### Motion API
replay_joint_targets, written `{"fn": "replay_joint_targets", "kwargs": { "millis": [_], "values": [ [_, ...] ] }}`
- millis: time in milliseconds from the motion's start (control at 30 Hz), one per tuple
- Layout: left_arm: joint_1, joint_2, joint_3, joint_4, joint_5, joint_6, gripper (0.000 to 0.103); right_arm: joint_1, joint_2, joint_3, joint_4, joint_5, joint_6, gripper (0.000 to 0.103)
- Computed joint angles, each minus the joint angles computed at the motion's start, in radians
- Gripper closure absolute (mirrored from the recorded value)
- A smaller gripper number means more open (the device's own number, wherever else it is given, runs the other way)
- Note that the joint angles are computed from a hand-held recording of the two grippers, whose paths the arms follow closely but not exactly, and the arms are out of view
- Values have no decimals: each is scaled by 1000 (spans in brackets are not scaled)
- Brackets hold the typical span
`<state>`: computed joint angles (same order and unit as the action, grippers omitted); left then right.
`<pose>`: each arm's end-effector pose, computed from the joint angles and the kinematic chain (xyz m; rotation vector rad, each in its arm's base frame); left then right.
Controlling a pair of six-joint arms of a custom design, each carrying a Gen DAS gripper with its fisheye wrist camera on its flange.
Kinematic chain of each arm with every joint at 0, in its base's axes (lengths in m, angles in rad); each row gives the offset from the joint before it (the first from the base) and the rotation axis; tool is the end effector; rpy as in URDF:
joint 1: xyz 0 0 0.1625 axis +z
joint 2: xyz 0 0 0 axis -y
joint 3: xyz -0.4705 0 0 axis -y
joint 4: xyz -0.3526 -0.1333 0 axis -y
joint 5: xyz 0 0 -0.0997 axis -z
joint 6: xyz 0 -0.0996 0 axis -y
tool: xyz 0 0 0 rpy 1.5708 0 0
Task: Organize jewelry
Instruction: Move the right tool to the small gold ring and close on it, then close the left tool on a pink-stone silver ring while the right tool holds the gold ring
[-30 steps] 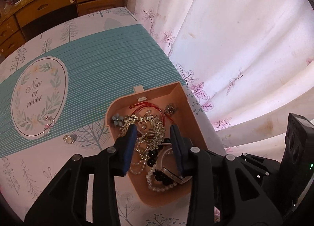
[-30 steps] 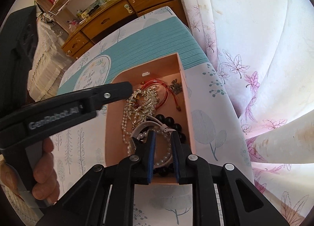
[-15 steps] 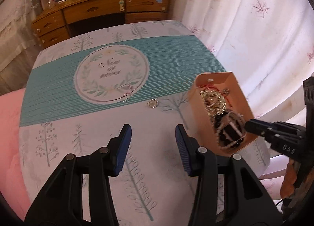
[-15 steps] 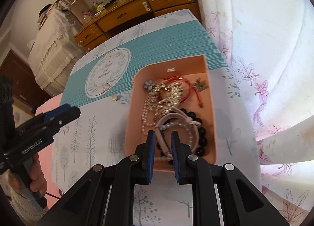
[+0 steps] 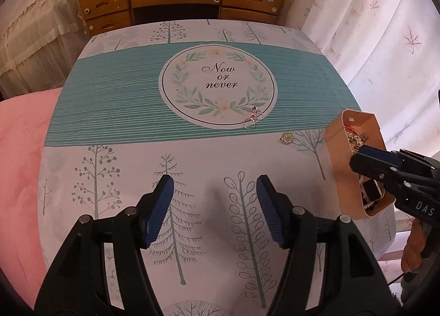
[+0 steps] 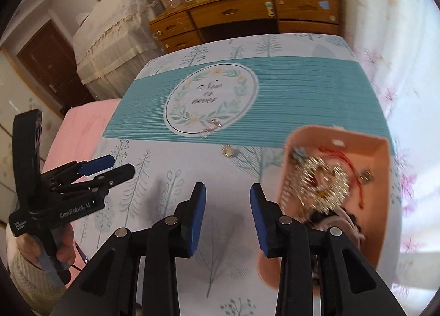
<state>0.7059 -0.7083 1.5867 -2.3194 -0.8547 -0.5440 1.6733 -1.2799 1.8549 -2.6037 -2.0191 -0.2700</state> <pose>-0.3822 -0.5869 0.1098 0.4546 2.4324 -0.4769 0.1470 -0.5478 0.3850 0.3466 -2.5872 0.5556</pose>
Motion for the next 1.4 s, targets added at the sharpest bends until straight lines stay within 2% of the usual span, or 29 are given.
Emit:
{"fn": "replay_joint_targets", "kwargs": {
  "millis": [267, 367, 533, 667, 767, 867, 1067, 1233, 1300, 1400],
  "values": [
    [51, 80, -77, -18, -1, 117, 43, -21, 166, -100, 0, -62, -19, 69],
    [70, 97, -99, -19, -23, 144, 43, -23, 209, -118, -21, -101, -23, 69],
    [87, 121, -126, -27, -20, 202, 43, -32, 265, -158, -19, -143, -3, 69],
    [99, 131, -151, -16, -23, 234, 43, -13, 303, -162, -82, -205, -54, 69],
    [104, 138, -166, -20, -35, 276, 43, 8, 336, -141, -187, -284, -142, 79],
    [109, 153, -191, -17, -44, 321, 43, 4, 328, -132, -186, -267, -145, 90],
    [115, 206, -268, 5, -94, 421, 43, -31, 262, -113, -118, -159, -57, 90],
    [118, 256, -328, 15, -93, 482, 43, -49, 193, -70, -111, -80, -26, 90],
    [121, 277, -354, 19, -87, 496, 47, -55, 168, -52, -113, -58, -16, 90],
    [126, 295, -376, 13, -86, 521, 62, -56, 142, -31, -121, -39, -18, 90]
  ]
}}
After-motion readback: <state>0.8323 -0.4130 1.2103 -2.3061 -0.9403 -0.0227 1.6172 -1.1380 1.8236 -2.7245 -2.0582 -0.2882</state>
